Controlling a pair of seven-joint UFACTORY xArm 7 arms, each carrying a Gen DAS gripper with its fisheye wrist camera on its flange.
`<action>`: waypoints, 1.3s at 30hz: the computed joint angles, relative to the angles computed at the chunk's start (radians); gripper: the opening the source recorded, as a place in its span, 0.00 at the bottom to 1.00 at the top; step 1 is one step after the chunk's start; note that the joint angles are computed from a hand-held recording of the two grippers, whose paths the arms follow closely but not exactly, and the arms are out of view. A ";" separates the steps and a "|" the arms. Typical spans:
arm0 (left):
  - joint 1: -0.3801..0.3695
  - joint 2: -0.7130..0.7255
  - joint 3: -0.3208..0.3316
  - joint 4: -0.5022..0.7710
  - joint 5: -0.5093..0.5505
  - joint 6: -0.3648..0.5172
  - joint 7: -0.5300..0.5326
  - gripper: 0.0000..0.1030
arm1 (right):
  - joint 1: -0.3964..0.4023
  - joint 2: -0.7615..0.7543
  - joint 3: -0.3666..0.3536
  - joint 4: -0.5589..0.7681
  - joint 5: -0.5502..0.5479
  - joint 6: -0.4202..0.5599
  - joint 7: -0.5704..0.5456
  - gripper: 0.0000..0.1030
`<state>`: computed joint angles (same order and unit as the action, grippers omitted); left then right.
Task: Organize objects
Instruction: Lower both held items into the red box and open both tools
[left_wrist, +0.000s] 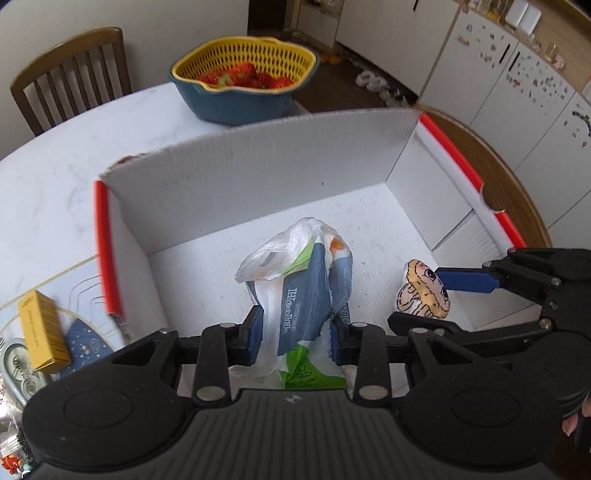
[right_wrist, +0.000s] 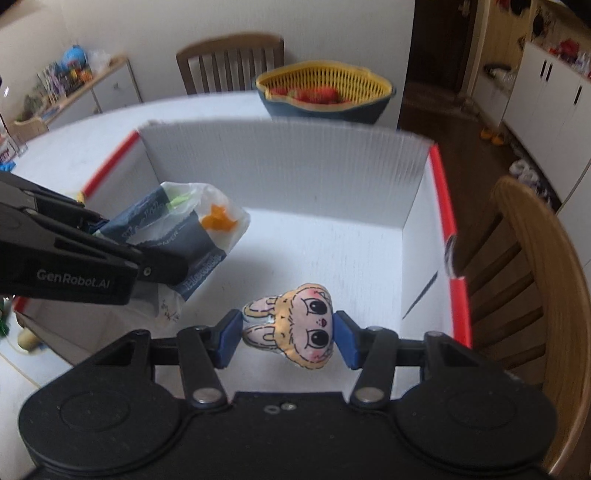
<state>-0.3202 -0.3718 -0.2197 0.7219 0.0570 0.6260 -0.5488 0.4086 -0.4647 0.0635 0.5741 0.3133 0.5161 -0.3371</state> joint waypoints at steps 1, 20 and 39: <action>-0.001 0.016 0.000 0.009 0.000 0.009 0.005 0.33 | -0.008 0.014 0.006 0.009 -0.011 0.010 0.011 0.51; -0.013 0.132 0.020 0.082 -0.012 0.106 0.054 0.40 | -0.047 0.110 0.028 0.083 -0.033 0.125 0.006 0.54; -0.006 -0.135 -0.016 -0.038 0.002 0.044 0.000 0.52 | -0.011 -0.044 -0.011 0.028 0.051 0.103 -0.044 0.63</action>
<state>-0.3261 -0.5063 -0.2352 0.6840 0.0585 0.6699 -0.5484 0.3973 -0.5086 0.0525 0.6018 0.3644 0.6186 -0.3813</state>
